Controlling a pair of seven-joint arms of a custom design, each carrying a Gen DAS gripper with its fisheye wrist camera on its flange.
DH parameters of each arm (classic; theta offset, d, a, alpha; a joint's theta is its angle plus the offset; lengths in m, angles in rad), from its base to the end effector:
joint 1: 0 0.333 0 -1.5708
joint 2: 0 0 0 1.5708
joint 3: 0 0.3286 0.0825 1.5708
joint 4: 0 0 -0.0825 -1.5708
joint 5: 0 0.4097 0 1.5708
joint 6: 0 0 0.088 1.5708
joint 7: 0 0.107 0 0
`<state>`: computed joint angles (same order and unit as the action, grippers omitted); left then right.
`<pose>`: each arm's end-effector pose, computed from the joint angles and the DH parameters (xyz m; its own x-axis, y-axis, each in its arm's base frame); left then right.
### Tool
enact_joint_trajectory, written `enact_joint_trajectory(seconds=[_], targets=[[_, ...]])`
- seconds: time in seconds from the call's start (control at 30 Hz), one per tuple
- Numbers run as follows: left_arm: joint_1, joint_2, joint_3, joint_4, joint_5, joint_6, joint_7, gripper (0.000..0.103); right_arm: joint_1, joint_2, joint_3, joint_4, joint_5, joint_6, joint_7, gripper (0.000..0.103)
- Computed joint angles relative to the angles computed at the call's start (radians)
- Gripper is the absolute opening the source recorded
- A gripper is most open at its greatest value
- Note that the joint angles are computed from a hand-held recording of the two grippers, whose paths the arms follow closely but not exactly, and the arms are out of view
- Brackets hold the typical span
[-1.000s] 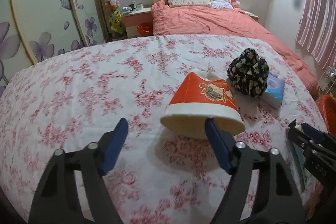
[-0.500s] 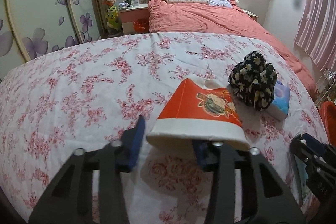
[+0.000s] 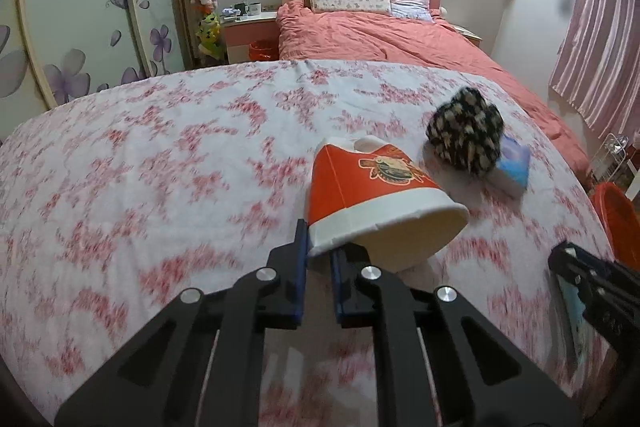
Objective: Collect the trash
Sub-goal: 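Lift the lotion tube and red paper cup off the bed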
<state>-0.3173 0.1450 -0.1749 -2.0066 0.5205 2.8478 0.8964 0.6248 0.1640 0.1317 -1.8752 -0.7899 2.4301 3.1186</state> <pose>0.5615 -0.3261 0.4609 -0.2626 -0.9643 0.0345 -0.7178 0.1713 -0.6748 0.4845 0.4485 0.4687 -0.2170 -0.9596 -0.1793 -0.7296 0.2815 -0.6233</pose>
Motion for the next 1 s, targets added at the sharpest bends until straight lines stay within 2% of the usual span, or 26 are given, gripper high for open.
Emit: enact_joint_trajectory(seconds=[0.23,0.37,0.5,0.7,1.0], targets=[[0.027,-0.109,-0.026,-0.138,-0.018,0.027,0.008,0.013,0.015,-0.005,0.012,-0.003,-0.002,-0.021,-0.012,0.027],[0.035,-0.114,-0.038,-0.134,0.037,-0.011,-0.072,0.033,0.022,0.000,0.015,0.005,0.000,-0.043,-0.012,0.027],[0.039,-0.107,-0.043,-0.123,0.050,-0.034,-0.101,0.033,0.024,0.001,0.014,0.006,-0.001,-0.048,-0.015,0.027],[0.039,-0.096,-0.045,-0.107,0.017,-0.074,-0.094,0.033,0.036,0.020,0.016,0.038,0.006,-0.107,-0.047,0.027],[0.047,-0.104,-0.041,-0.120,-0.005,-0.068,-0.108,0.034,0.045,0.024,0.012,0.045,0.008,-0.121,-0.053,0.027]])
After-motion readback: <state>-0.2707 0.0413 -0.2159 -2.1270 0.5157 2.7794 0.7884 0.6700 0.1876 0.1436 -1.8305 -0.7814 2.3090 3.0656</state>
